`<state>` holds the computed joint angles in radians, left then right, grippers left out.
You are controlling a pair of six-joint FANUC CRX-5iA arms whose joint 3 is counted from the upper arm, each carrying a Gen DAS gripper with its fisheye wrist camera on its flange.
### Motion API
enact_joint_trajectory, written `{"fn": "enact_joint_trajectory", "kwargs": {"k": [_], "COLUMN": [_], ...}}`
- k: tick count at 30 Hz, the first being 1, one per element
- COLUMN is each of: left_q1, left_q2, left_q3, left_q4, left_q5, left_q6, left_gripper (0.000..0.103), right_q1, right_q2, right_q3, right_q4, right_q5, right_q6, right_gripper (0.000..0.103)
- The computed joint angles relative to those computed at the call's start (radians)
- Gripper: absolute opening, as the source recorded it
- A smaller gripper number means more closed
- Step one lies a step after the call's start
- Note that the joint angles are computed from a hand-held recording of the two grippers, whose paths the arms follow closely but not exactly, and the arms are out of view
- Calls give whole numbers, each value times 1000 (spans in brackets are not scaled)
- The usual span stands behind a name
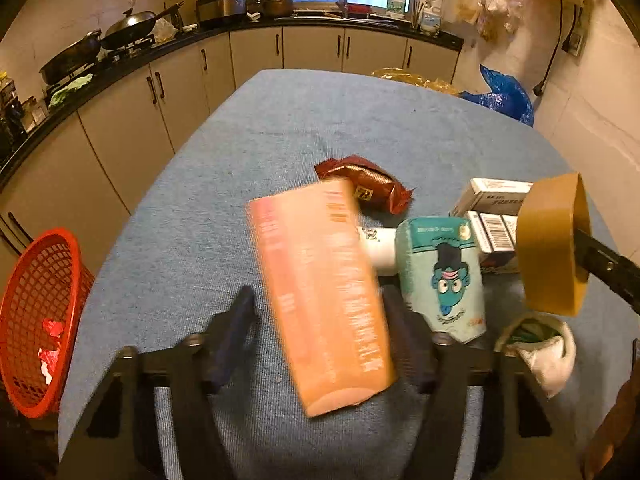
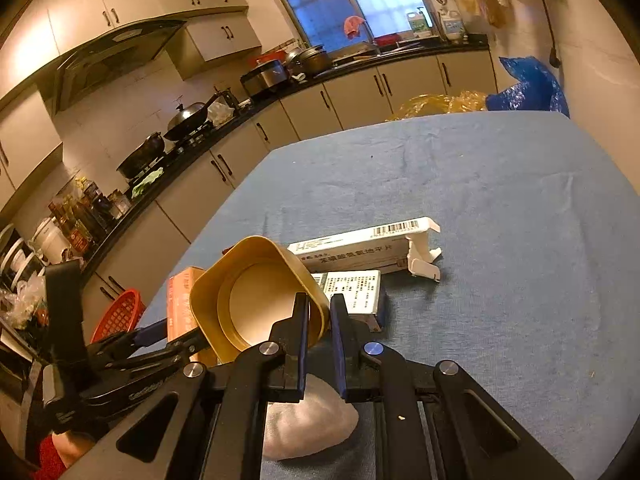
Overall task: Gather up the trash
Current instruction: 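Grasp the orange medicine box with the left gripper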
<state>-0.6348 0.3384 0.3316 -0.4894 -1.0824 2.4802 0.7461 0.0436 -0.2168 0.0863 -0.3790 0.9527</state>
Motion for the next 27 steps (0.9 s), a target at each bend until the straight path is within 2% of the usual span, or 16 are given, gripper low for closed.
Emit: {"fn": "enact_joint_trajectory", "kwargs": {"k": [4,7,12,16,21,27], "left_q1": [9,-15,-53,-67,-54,-9], "left_q2": [-13,-28,-56,-68,-68,-52], "left_q3": [-31,-47,-65,-80,-89,-86], "left_q4": [4,-65,-178,-216,-184,-90], "left_q5": [41,55,61,78,106,126], "left_q6": [4,54,158,196,178,123], "left_gripper": [49,44,44,43,43,43], "right_q1": [12,26,38,42,42,44], "right_q2": [-3,-8,-6,-3,5,5], "right_q3": [-19,-52,-81,-96,-89,-84], "right_q4": [38,133,235,298,304,292], "right_q5": [15,39,54,63,52,54], "right_q6": [-14,-86,-164,-219,-220,-208], "right_gripper": [12,12,12,12,12,12]}}
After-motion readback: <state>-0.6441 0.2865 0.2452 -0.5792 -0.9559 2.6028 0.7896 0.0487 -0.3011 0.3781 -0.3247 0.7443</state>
